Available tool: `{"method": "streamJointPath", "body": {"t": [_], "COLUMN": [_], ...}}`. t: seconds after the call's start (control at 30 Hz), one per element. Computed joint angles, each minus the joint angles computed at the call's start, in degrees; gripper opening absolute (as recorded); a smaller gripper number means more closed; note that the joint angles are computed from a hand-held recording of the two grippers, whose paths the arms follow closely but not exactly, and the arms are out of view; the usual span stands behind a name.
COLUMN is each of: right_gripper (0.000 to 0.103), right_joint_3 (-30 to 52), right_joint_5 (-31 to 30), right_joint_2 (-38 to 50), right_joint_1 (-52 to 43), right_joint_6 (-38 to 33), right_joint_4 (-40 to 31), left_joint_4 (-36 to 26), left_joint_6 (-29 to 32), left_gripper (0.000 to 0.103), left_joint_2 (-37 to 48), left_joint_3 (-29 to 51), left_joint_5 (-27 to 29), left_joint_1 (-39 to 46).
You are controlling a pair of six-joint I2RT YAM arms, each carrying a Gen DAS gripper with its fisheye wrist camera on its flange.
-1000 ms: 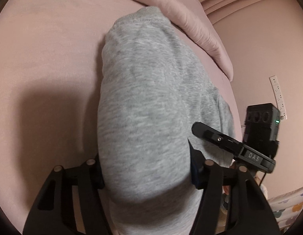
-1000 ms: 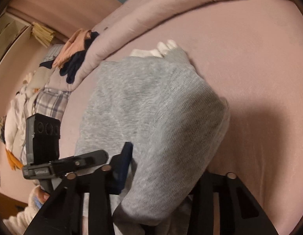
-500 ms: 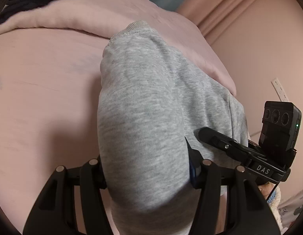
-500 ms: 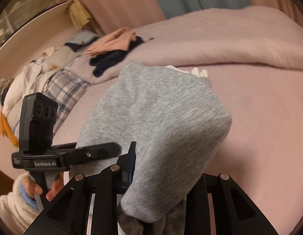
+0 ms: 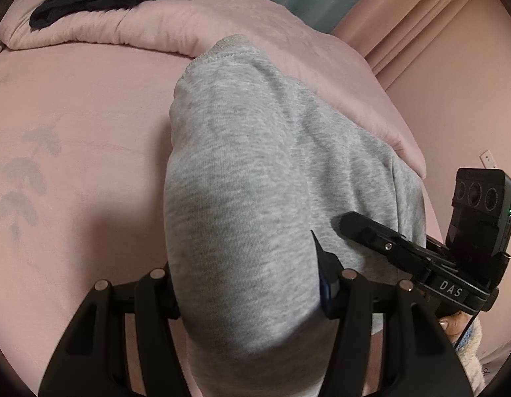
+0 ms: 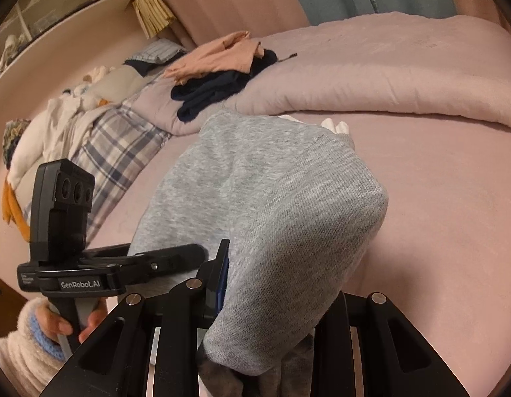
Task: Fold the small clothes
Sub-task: 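Grasp the bundle end with both tools and fold it over, then lower the folded bundle onto the bed and open both tools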
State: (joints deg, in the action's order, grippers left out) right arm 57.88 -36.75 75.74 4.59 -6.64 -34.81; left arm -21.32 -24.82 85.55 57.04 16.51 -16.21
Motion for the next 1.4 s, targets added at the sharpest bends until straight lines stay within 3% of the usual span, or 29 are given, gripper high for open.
{"method": "streamJointPath", "body": {"t": [0.3,0.4,0.53,0.67,0.8,0.97,1.17,1.23,1.3,1.4], "right_gripper": [0.030,0.030,0.048,0.050,0.063,0.064,0.065,0.068,0.078,0.089], "right_joint_3": [-1.7,-1.4,-0.3,-1.2,-3.8,-8.9,-7.0,-6.5,-6.2,-5.7], "right_joint_5": [3.7,1.5,-0.8,-3.9,-5.4,5.5,11.5,14.3,14.9,16.0], "right_joint_2": [7.0,9.0,10.7,7.5,2.0,-0.3,-6.7,-11.3,-14.3,-19.9], "right_joint_1": [2.6,0.4,-2.0,-5.0,-8.1,-4.4,0.2,2.0,2.5,3.4], "right_joint_6": [1.4,1.3,1.3,-0.8,-6.2,-7.0,-2.5,-1.8,-1.1,-0.5], "right_joint_4": [2.6,1.5,-1.9,-6.6,-11.4,-8.3,-11.7,-14.1,-16.0,-18.9], "left_joint_4": [-0.4,0.1,-1.9,-2.5,-0.9,1.3,-8.4,-12.0,-17.1,-24.7], "left_joint_6": [3.7,4.0,4.1,4.8,5.5,4.2,3.6,2.2,-0.4,-4.3], "left_gripper": [0.060,0.063,0.066,0.068,0.070,0.072,0.073,0.091,0.100,0.102], "left_joint_2": [6.2,6.5,5.7,2.5,-2.5,-3.0,-9.9,-13.2,-15.9,-21.2], "left_joint_3": [-0.4,-0.7,0.2,-1.5,-5.9,-9.1,-5.0,-4.2,-2.6,-0.8], "left_joint_5": [1.0,1.0,-2.6,-6.1,-9.1,-13.0,-27.3,-29.8,-33.9,-35.4], "left_joint_1": [2.6,2.8,0.8,0.1,-0.5,-2.0,-9.7,-11.2,-13.1,-15.0]}}
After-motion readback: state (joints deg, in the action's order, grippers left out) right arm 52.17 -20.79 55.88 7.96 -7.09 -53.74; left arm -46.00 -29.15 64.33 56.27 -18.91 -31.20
